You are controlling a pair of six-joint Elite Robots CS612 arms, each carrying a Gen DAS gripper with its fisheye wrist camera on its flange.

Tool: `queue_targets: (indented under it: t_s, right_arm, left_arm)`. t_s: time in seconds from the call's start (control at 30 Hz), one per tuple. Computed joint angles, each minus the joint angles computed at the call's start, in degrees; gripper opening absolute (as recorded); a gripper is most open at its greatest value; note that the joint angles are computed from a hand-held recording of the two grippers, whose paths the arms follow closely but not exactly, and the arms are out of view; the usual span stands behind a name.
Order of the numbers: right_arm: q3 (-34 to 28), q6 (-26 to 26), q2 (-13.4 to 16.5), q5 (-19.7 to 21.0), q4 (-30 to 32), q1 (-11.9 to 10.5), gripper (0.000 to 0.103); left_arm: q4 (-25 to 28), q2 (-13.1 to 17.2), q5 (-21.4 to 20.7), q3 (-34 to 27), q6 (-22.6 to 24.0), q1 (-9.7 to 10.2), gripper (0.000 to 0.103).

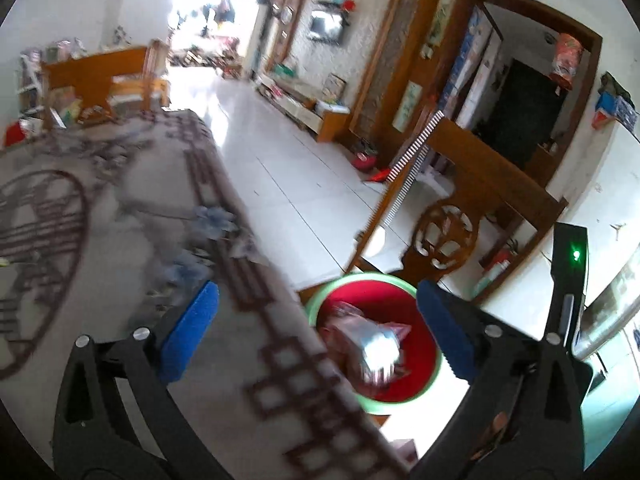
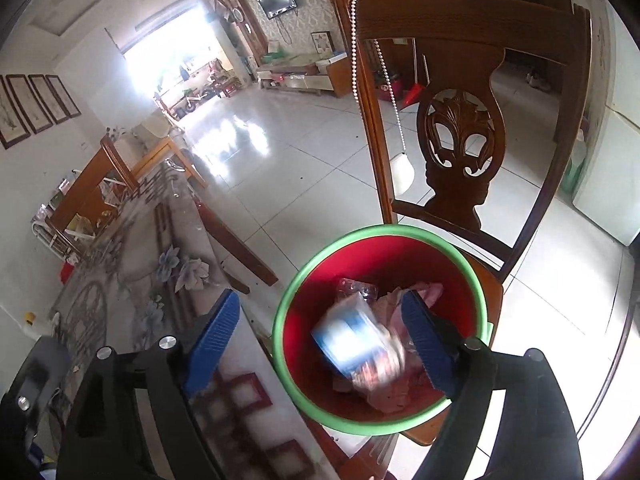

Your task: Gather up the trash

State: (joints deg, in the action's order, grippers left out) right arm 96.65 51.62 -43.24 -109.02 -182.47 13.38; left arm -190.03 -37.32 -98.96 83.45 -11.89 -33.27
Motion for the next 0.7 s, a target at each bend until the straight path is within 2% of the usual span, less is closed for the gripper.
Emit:
queue_targets:
  t_s: [0.13,0.23,0.37,0.47,0.6,0.7]
  right_arm:
    - [-1.6,-1.3,0.6,0.3,0.0,0.5,0.081]
    - [-3.7,-4.0,1.3,-2.9,0.2,1.9,0.082]
    - [-6.3,-8.6,2.6,-5.6,-2.8,3.6,0.091]
    - [-8.4,-13.3,3.8,-7.3,-6.2,5.1,0.095]
    - [-11.2,-20.1,5.4,-9.1,-10.1,6.9,0.095]
    - [-14.2,-26.7,7.5,-13.9,-14.4,8.8,0.095]
  left_arm:
    - [-3.6,-1.2,2.9,2.4,-1.1,1.00,0.097]
    - [-5.9,-2.3,5.8,4.1,-1.7,1.57,0.098]
    - [-9.1,-4.1,9.1,6.8,-0.9,2.18,0.098]
    - [-10.7,-4.9,12.5,8.4,1.7,2.33,0.098]
    - [-13.8,-5.1,16.3,9.8,3.3,2.81,0.098]
    - [-15.0,-5.0,17.0,10.1,3.4,3.59,0.098]
